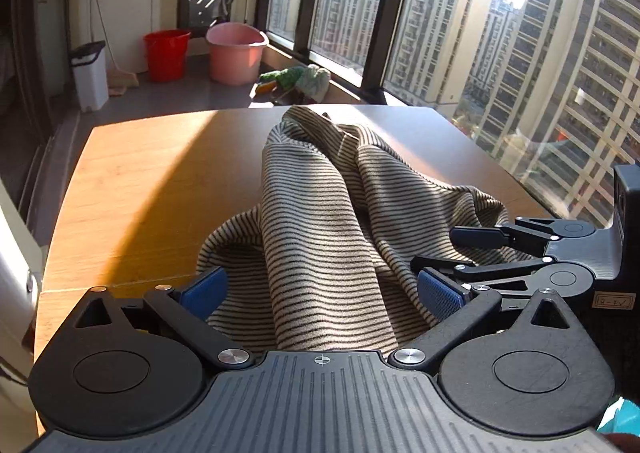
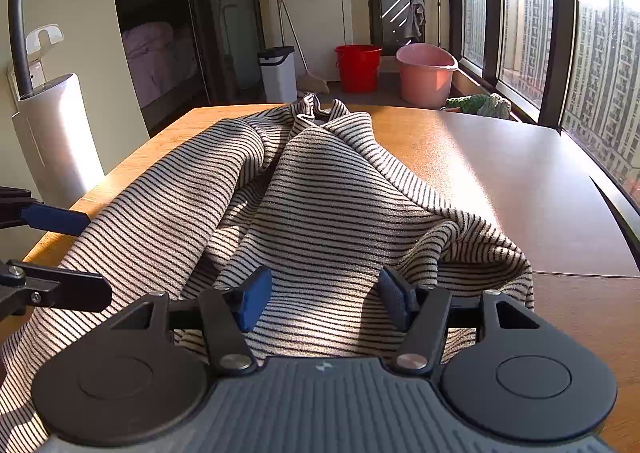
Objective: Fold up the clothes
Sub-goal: 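Close the right gripper on the sweater hem while the left gripper closes on it too, then lift the gripped sweater hem up with both grippers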
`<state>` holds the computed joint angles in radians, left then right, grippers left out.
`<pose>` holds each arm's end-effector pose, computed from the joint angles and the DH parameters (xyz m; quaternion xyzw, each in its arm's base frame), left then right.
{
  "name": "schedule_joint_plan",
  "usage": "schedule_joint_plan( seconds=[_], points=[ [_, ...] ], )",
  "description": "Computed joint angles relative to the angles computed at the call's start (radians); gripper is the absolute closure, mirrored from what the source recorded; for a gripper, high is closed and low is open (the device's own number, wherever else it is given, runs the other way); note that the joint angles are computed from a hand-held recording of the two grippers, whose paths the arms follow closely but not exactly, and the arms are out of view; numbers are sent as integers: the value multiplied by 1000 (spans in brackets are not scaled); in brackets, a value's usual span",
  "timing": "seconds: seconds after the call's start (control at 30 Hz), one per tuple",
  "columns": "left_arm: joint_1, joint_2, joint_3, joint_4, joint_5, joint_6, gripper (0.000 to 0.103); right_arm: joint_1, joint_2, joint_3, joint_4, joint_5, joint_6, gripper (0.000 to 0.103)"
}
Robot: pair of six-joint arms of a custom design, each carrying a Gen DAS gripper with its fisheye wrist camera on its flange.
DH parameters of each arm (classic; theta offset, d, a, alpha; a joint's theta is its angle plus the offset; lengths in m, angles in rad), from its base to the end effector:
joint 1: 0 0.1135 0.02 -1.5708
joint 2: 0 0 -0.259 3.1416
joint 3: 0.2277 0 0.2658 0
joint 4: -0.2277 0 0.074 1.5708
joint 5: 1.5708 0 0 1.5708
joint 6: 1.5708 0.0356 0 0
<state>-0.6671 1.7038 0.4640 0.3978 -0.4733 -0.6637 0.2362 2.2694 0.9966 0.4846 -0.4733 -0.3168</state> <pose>0.2187 -0.1516 0.0660 -0.0820 0.9084 -0.0416 0.4078 0.3797 0.1081 0.0070 -0.3313 0.8401 0.2016 0.3792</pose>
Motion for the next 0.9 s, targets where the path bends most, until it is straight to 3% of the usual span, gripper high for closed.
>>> schedule_joint_plan(
  seconds=[0.13, 0.17, 0.23, 0.27, 0.3, 0.37, 0.5, 0.53, 0.6, 0.67, 0.7, 0.73, 0.8, 0.9],
  points=[
    [100, 160, 189, -67, 45, 68, 7, 0, -4, -10, 8, 5, -14, 43],
    [120, 209, 243, -106, 63, 79, 20, -2, -5, -11, 6, 2, -15, 43],
    [118, 256, 284, -124, 24, 113, 26, -1, -11, -23, 22, 6, -14, 43],
    [117, 279, 305, -134, 4, 131, 38, 2, -17, -37, 42, 13, -12, 43],
    [116, 263, 287, -119, -8, 147, 53, 5, -29, -66, 88, 25, -12, 43],
    [129, 214, 236, -78, -7, 175, 65, 14, -58, -133, 203, 48, -23, 43],
    [204, 118, 179, -54, -3, 214, 70, 78, -71, -131, 261, 90, -61, 21],
    [220, 103, 174, -54, -13, 227, 81, 98, -58, -104, 244, 107, -72, 21],
    [254, 72, 161, -54, -15, 246, 83, 133, -10, -23, 177, 154, -106, 21],
    [289, 44, 144, -52, -3, 261, 83, 142, 28, 61, 64, 161, -132, 36],
    [306, 33, 134, -47, -1, 271, 83, 136, 38, 96, 16, 157, -140, 65],
    [323, 22, 124, -43, 1, 281, 84, 118, 32, 114, -14, 139, -144, 87],
    [361, 0, 104, -34, 10, 296, 84, 76, 11, 137, -44, 106, -148, 97],
    [427, -15, 84, -19, 29, 304, 84, 16, -41, 145, 9, 137, -167, 98]
  ],
)
